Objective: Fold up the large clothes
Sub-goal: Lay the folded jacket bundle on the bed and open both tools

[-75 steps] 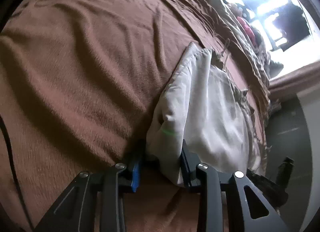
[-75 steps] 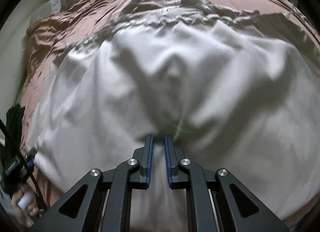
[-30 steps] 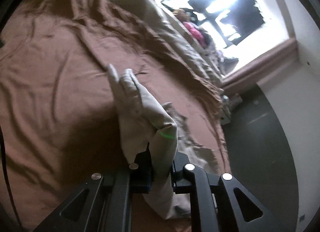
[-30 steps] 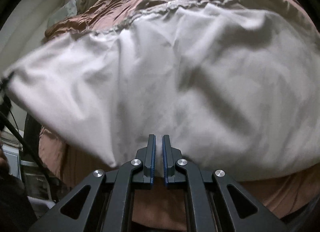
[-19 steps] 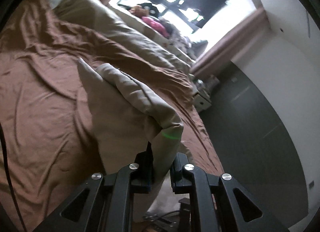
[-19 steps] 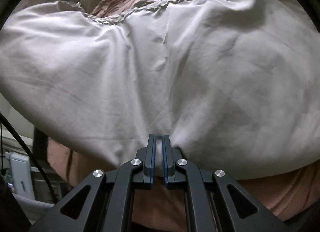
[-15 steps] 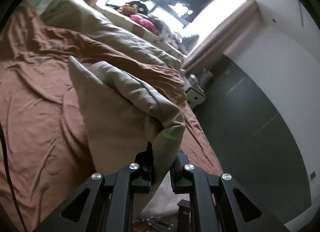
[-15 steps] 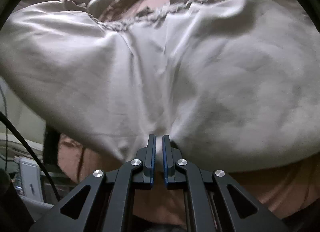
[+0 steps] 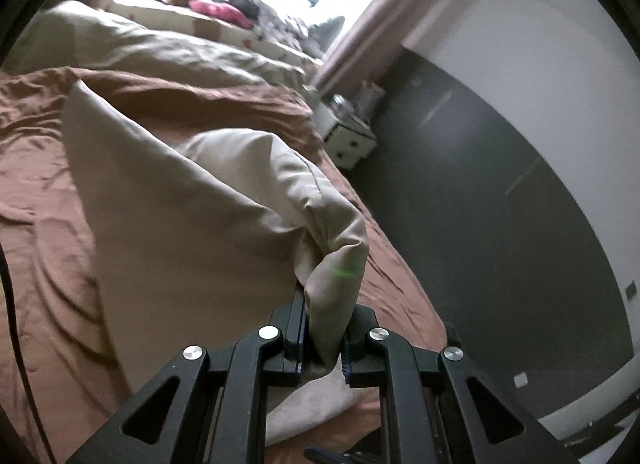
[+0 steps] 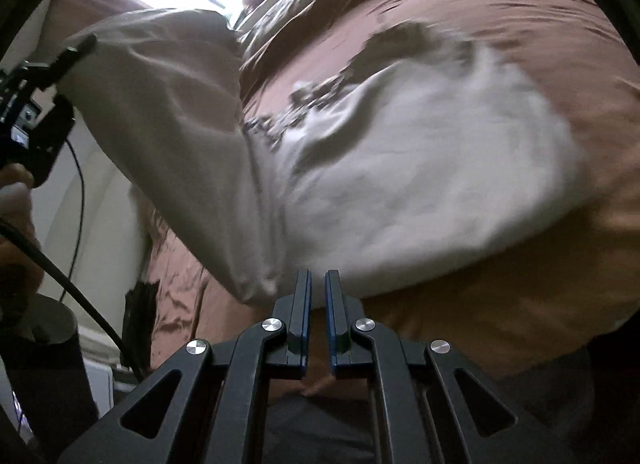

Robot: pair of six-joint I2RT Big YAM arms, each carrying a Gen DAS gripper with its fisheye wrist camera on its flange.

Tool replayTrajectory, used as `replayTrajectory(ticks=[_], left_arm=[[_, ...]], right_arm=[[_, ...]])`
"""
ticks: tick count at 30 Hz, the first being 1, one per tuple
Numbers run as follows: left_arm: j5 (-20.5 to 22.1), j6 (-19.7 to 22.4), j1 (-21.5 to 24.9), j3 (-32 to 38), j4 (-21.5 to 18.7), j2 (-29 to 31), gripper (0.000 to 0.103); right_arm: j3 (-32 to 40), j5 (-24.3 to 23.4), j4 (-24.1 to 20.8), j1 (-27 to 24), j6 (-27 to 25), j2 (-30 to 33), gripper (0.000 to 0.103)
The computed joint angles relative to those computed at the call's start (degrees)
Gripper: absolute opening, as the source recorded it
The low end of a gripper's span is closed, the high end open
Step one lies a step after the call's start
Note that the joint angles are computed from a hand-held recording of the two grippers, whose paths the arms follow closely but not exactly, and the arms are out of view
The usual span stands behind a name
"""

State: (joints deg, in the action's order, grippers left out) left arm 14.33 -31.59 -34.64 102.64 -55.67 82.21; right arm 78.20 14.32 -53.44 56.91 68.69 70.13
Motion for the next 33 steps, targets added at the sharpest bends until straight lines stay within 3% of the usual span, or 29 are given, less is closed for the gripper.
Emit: replayTrajectory(ticks=[5, 9, 13, 17, 20, 21, 24, 30, 33], left_arm=[[0.6, 0.2, -5.4, 0.7, 1.6, 5.1, 0.016], [3.4, 3.8, -8.9, 3.4, -5.6, 10.8, 0.033], [7.1, 1.1, -8.0, -2.0, -0.7, 9.0, 0.044], [7.8, 0.8, -5.6, -5.4, 3.3, 5.4, 0.077], [7.9, 0.8, -4.1, -7.2, 4.6, 2.8, 0.080], [7.5, 0.9, -3.4, -7.9, 4.5, 1.9, 0.080], [4.3, 1.9, -1.3, -10.3, 3.2, -0.6, 0.080], [-0.3, 2.4, 3.7, -17.6, 1.2, -5.0, 0.080], [-3.2, 2.7, 4.9, -21.6, 0.2, -6.8, 0.080]], right_arm=[[-6.3, 3.2, -2.5, 0.1, 6.1, -6.8, 0.004], [-8.7, 3.1, -4.1, 0.3, 11.4, -9.4, 0.004], [-9.6, 4.2, -4.3, 0.3, 12.0, -11.0, 0.004], [-9.9, 4.9, -3.1, 0.2, 12.3, -12.1, 0.005], [-9.8, 4.4, -1.3, -0.8, 11.2, -12.1, 0.010], [-9.8, 4.3, -0.5, -1.0, 10.5, -12.0, 0.020], [-10.6, 5.0, 2.8, -2.6, 7.9, -11.3, 0.077], [-14.1, 1.4, 10.3, -6.9, 4.7, -10.8, 0.078], [-12.8, 4.2, 6.4, -8.5, 2.9, -9.2, 0.078]])
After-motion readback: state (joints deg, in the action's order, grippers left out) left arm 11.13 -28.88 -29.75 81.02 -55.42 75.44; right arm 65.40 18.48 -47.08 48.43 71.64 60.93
